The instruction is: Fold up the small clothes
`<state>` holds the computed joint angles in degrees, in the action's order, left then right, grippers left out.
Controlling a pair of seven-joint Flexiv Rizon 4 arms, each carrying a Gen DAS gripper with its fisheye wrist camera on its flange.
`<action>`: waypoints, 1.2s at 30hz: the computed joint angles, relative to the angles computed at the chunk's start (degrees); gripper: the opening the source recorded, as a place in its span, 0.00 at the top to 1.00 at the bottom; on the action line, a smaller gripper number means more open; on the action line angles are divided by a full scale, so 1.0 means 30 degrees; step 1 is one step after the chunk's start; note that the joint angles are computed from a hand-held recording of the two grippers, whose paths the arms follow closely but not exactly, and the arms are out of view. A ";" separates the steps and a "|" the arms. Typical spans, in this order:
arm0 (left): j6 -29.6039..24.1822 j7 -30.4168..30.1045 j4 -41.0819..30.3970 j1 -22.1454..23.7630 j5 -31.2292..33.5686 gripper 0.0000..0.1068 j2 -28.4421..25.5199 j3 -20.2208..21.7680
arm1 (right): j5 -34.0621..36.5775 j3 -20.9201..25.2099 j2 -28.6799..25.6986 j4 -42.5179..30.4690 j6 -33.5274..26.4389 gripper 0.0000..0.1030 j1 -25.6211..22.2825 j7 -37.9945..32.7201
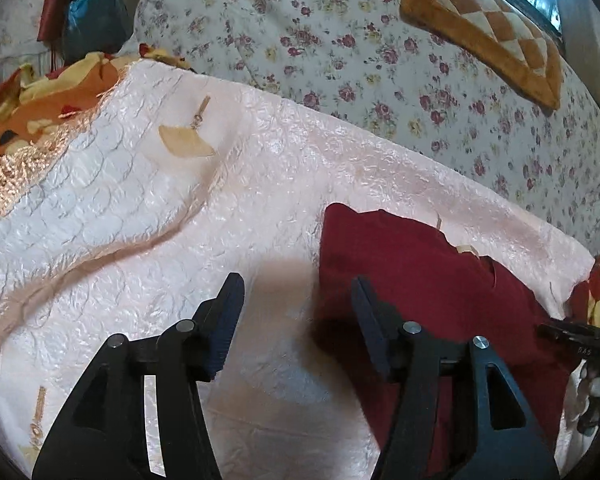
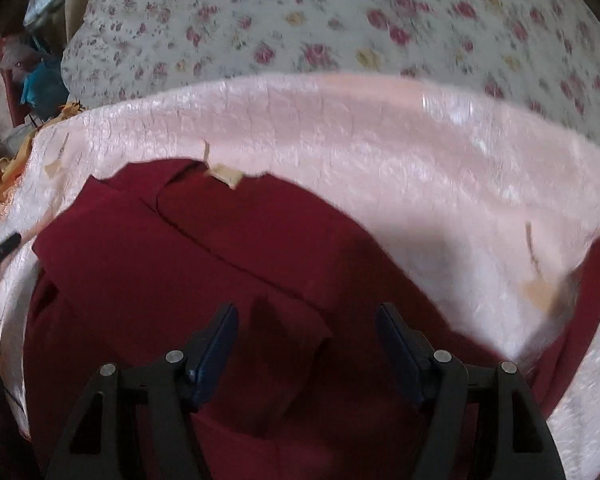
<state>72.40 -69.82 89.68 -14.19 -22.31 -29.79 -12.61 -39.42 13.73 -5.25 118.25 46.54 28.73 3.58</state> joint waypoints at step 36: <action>-0.6859 0.3067 0.3141 -0.0168 -0.2167 0.48 0.3227 0.0461 | -0.1128 0.0845 -0.7580 -0.9772 -0.0369 0.54 0.5927 -0.5333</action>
